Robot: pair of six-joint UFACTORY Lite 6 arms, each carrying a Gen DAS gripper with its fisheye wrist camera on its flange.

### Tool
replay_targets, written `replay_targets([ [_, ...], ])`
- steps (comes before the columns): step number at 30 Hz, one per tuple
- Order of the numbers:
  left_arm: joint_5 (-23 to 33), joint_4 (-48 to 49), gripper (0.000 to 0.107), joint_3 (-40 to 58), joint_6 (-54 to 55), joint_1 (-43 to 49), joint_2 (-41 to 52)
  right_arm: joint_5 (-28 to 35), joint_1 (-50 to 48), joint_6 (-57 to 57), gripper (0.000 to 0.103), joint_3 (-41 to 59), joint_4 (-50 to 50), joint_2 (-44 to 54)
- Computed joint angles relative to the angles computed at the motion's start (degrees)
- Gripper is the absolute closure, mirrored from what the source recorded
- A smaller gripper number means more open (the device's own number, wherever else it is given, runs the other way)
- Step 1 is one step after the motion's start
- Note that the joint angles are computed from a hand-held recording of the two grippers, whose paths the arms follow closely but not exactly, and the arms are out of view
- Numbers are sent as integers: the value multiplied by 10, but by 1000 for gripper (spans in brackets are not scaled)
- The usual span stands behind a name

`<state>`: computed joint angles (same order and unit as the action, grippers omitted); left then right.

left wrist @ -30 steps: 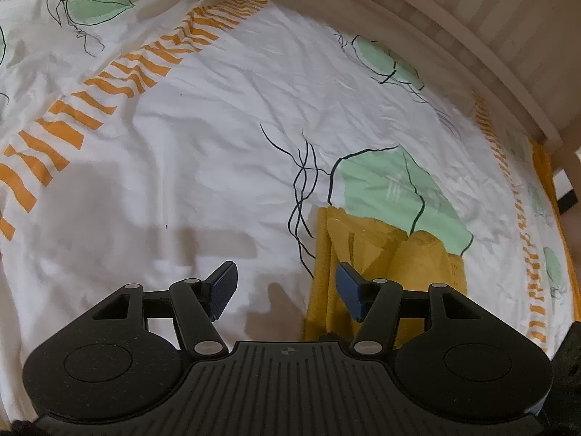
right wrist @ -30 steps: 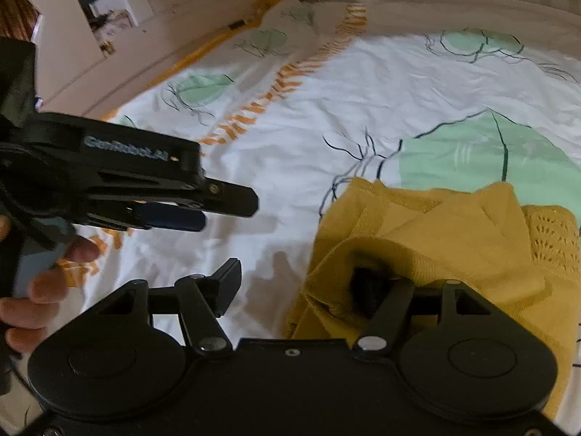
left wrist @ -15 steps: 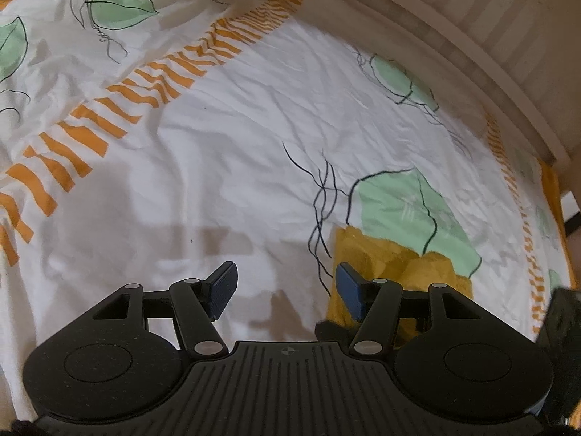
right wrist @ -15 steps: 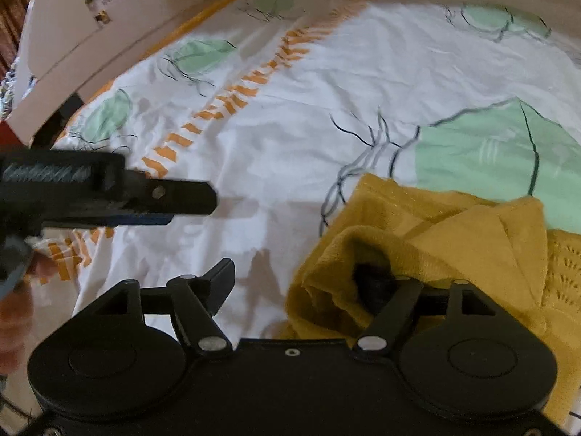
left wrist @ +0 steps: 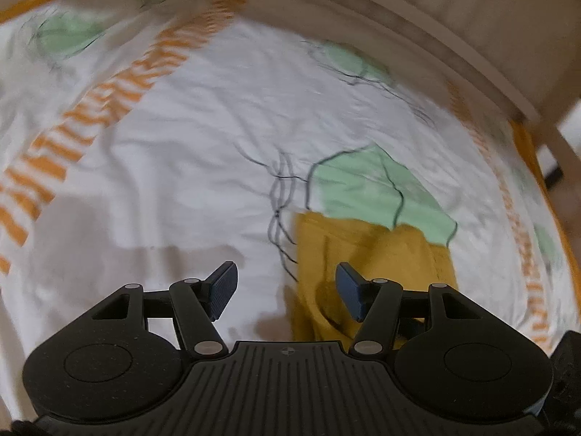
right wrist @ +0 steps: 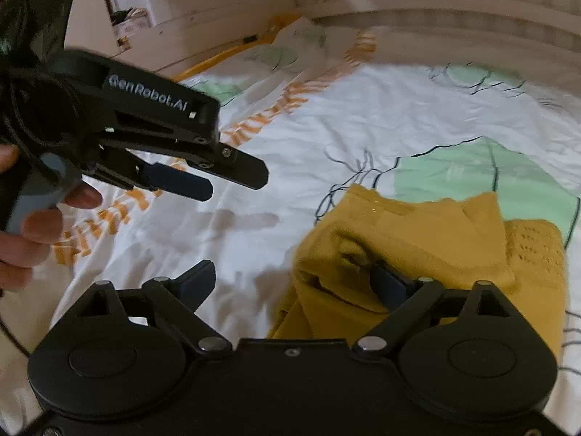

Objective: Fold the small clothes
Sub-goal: 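Open the right gripper and release the folded side onto the sweater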

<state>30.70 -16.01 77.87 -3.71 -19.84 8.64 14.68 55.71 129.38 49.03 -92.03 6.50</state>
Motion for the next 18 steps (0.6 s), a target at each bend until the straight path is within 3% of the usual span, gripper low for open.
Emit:
replay_targets([
  [6, -17, 79, 49, 2, -19, -44, 4, 102, 78, 141, 9, -66, -73, -45],
  [13, -21, 98, 49, 2, -37, -48, 5, 220, 179, 99, 8, -153, -19, -169],
  [15, -17, 106, 49, 5, -48, -49, 9, 257, 195, 82, 3, -186, 13, -217],
  [16, -15, 105, 49, 7, -48, -49, 11, 255, 188, 74, 0, -199, 20, -235],
  [18, -14, 90, 49, 10, -35, -49, 15, 189, 130, 38, 0, -220, 27, -264],
])
